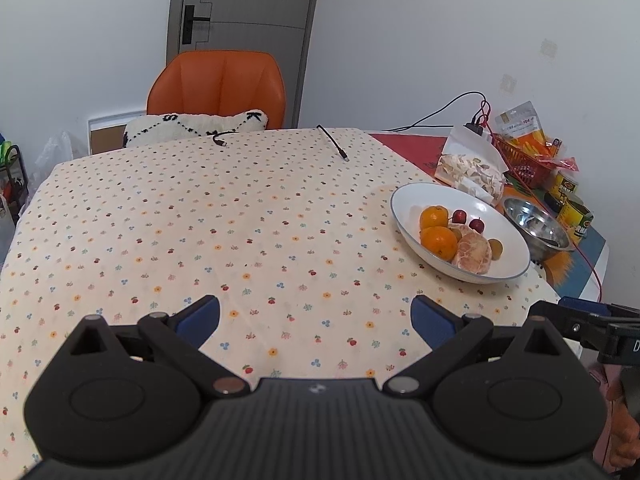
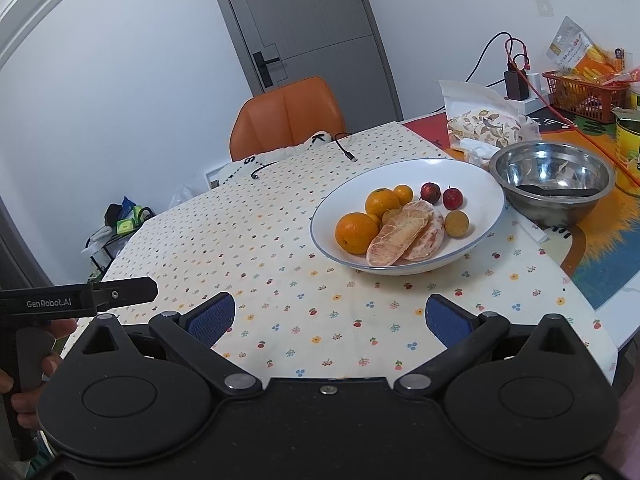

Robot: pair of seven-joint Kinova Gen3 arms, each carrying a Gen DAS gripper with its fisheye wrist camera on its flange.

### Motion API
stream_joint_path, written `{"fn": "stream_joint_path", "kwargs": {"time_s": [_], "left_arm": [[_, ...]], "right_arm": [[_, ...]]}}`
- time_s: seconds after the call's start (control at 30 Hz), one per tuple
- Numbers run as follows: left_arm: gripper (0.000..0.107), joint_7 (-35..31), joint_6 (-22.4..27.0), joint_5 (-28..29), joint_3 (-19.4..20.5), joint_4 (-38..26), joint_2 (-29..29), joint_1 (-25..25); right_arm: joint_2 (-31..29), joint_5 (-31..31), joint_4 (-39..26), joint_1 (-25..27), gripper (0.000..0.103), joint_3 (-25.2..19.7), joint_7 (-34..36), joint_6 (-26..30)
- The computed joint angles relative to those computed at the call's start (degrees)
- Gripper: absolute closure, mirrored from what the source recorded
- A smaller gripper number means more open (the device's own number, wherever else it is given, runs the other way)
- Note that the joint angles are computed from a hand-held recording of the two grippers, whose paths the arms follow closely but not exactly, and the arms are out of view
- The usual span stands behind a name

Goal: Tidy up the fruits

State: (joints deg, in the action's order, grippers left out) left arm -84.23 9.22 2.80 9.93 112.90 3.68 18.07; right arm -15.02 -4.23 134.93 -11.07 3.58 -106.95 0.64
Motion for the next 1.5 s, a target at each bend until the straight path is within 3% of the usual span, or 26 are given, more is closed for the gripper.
{"fn": "stream_joint_path", "kwargs": {"time_s": [1.5], "left_arm": [[0.007,0.2,0.1,-0.5,-0.2,0.1,0.1,-0.2]], "right_arm": [[1.4,0.3,-0.8,1.1,0.000,-1.6,0.3,0.2]]}}
